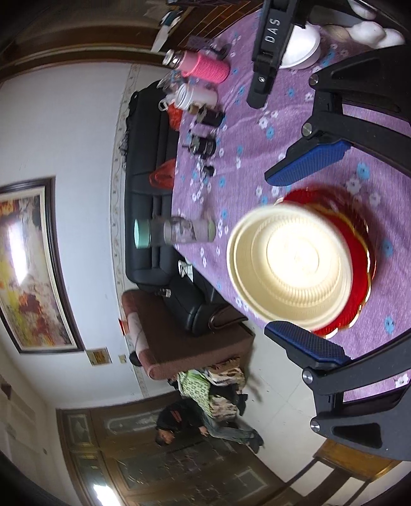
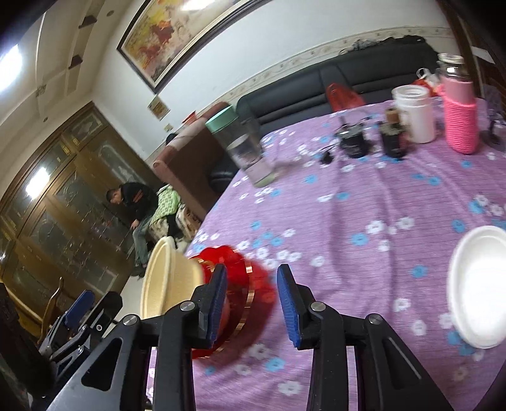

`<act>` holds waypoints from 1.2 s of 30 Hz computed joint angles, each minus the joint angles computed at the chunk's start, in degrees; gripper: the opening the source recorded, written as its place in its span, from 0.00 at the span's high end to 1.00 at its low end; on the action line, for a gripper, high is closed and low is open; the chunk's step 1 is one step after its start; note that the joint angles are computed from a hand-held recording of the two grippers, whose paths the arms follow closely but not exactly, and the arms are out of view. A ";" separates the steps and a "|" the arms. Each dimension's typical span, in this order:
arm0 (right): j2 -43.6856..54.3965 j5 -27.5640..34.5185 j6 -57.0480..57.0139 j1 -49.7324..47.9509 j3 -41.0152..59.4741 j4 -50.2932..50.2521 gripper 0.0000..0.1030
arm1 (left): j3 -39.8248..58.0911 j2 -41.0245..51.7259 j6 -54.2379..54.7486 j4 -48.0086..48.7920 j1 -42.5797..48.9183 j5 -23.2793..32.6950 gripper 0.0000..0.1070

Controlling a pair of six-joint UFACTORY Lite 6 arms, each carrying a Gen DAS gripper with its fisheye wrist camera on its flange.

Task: Organize plates and bowls
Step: 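Move both grippers over to the upright white bowl on the table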

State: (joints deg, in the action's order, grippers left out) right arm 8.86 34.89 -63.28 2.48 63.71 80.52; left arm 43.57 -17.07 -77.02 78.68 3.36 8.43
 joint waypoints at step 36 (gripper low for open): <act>19.34 7.75 -19.33 -39.61 4.67 3.17 0.55 | 45.69 51.62 38.46 -52.46 -31.40 12.96 0.19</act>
State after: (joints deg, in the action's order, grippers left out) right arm 28.20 42.64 -82.60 -37.14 68.38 83.69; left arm 89.25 34.54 -38.56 26.22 -28.03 21.39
